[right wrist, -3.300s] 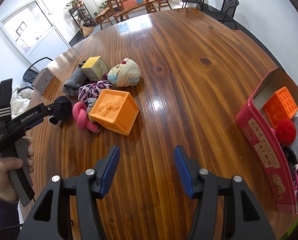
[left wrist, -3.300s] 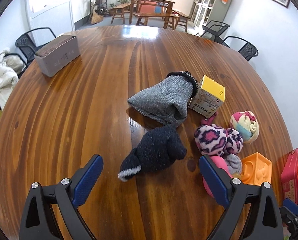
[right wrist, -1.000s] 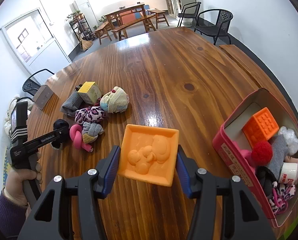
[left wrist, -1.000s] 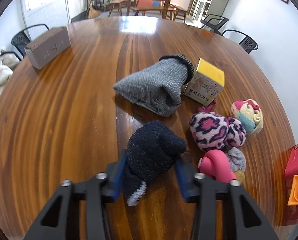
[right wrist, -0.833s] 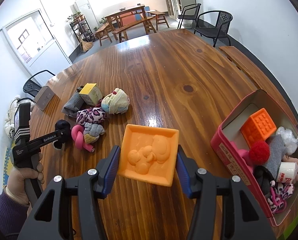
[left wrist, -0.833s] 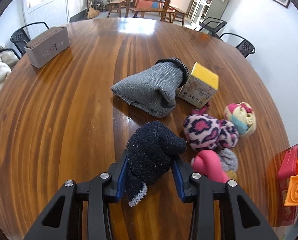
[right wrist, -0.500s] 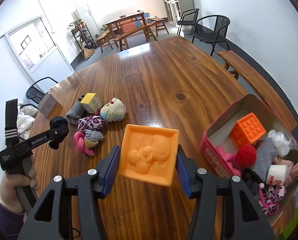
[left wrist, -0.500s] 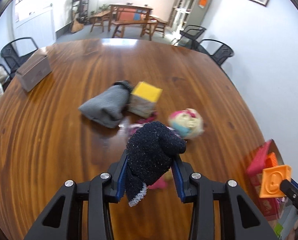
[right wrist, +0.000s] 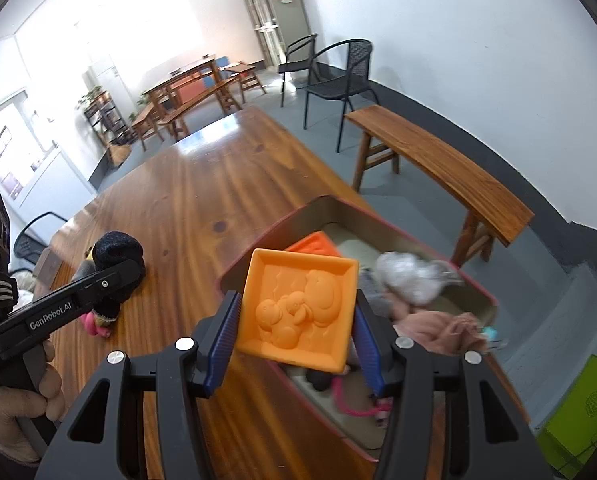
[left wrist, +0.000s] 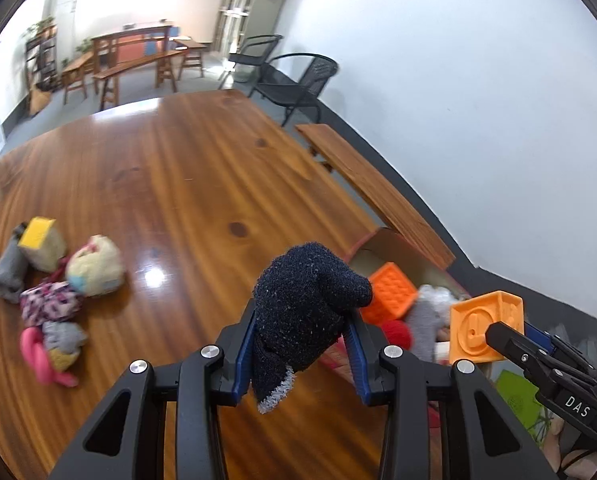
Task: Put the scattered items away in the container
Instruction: 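Carry the black sock and orange cube over the red box, then open both tools to drop the sock and cube into the box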
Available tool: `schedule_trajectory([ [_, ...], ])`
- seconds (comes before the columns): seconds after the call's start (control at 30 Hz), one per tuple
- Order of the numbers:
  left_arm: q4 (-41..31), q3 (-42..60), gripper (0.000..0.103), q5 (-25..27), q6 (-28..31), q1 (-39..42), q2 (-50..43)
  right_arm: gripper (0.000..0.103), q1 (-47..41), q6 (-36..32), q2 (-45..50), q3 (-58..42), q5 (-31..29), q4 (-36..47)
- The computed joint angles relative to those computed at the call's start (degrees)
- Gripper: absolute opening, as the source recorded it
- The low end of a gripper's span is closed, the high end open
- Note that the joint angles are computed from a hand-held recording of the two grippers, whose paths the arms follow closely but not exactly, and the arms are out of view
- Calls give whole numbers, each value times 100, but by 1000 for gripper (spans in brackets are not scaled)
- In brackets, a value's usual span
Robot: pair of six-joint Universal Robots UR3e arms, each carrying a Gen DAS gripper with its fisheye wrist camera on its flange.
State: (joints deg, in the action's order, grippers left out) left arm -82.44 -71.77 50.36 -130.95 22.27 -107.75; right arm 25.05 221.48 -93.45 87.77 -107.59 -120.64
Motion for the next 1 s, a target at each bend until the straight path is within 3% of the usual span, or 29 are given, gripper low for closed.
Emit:
schedule_trajectory([
  [0.27, 959, -439, 42, 362, -827, -1145, 0, 58, -874, -509, -927, 896, 388, -167],
  [0.3, 1037, -410, 46, 491, -932, -1281, -83, 58, -982, -593, -983, 968, 473, -196],
  [0.4, 1195, -390, 81, 847, -1290, -1532, -229, 62, -1415, -942, -1122, 1184, 941, -229],
  [0.53, 1425, -668, 81, 930, -1548, -1471, -78, 79, -1915, -1199, -1239, 1430, 1528, -247],
  [1.0, 1543, -1325, 81, 898, -1708, -337, 775, 79, -2134, -1379, -1229, 1528, 1907, -606],
])
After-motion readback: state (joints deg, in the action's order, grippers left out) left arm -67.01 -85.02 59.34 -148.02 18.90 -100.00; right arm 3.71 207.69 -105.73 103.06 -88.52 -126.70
